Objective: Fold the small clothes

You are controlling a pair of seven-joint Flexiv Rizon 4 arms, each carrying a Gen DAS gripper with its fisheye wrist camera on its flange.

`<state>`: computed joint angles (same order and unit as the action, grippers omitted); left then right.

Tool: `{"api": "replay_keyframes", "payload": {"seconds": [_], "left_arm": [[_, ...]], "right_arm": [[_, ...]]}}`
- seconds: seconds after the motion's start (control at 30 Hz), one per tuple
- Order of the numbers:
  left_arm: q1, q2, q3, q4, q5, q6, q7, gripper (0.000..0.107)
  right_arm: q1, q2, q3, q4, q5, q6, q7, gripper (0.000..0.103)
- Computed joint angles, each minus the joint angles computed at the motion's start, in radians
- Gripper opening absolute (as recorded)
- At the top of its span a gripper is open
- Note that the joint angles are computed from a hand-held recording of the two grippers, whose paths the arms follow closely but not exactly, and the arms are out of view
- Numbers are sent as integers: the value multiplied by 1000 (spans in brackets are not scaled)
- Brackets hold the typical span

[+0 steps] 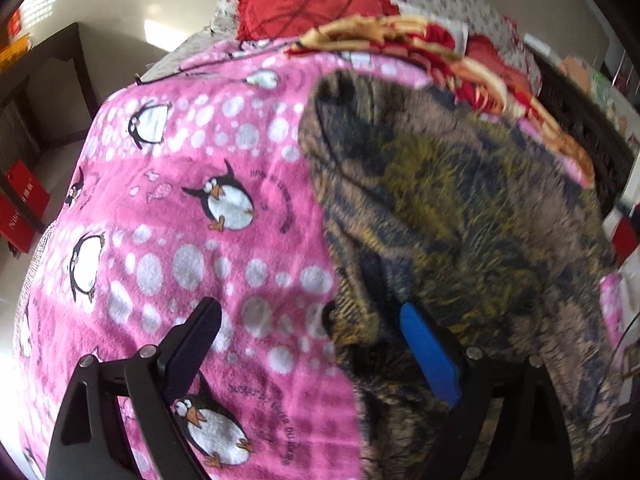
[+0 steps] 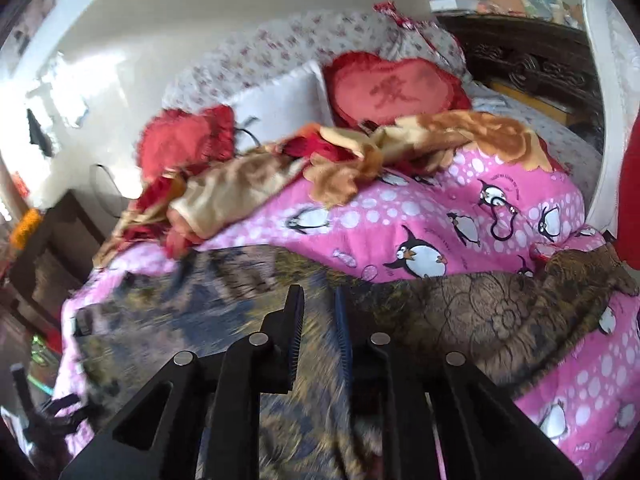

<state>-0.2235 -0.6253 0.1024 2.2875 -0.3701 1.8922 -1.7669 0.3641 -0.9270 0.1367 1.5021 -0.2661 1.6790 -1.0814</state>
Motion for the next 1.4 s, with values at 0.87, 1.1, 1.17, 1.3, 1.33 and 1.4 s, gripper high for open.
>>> {"api": "replay_keyframes", "payload": {"seconds": [0.87, 1.1, 1.17, 1.3, 1.33, 1.4], "left_arm": [[-142, 35, 90, -70, -29, -132, -66, 94], [-189, 27, 152, -94, 10, -185, -105, 94], [-195, 32, 166, -88, 24, -181, -115, 94], [-127, 55, 118, -52, 41, -139, -134, 94], [-98, 61, 92, -41, 45, -121, -137, 94], [-24, 74, 26, -15, 55, -81, -148, 94]], "right_arm": [[-320, -80, 5, -115, 212, -230, 320, 51], [-427, -208, 158, -276, 284, -227, 266, 35], [-409, -189, 128, -256, 285, -198, 248, 10], [-364, -107, 95, -146, 220, -15, 158, 9], [-383, -89, 143, -123, 184, 23, 116, 9], [-431, -53, 268, -76, 85, 69, 31, 9]]}}
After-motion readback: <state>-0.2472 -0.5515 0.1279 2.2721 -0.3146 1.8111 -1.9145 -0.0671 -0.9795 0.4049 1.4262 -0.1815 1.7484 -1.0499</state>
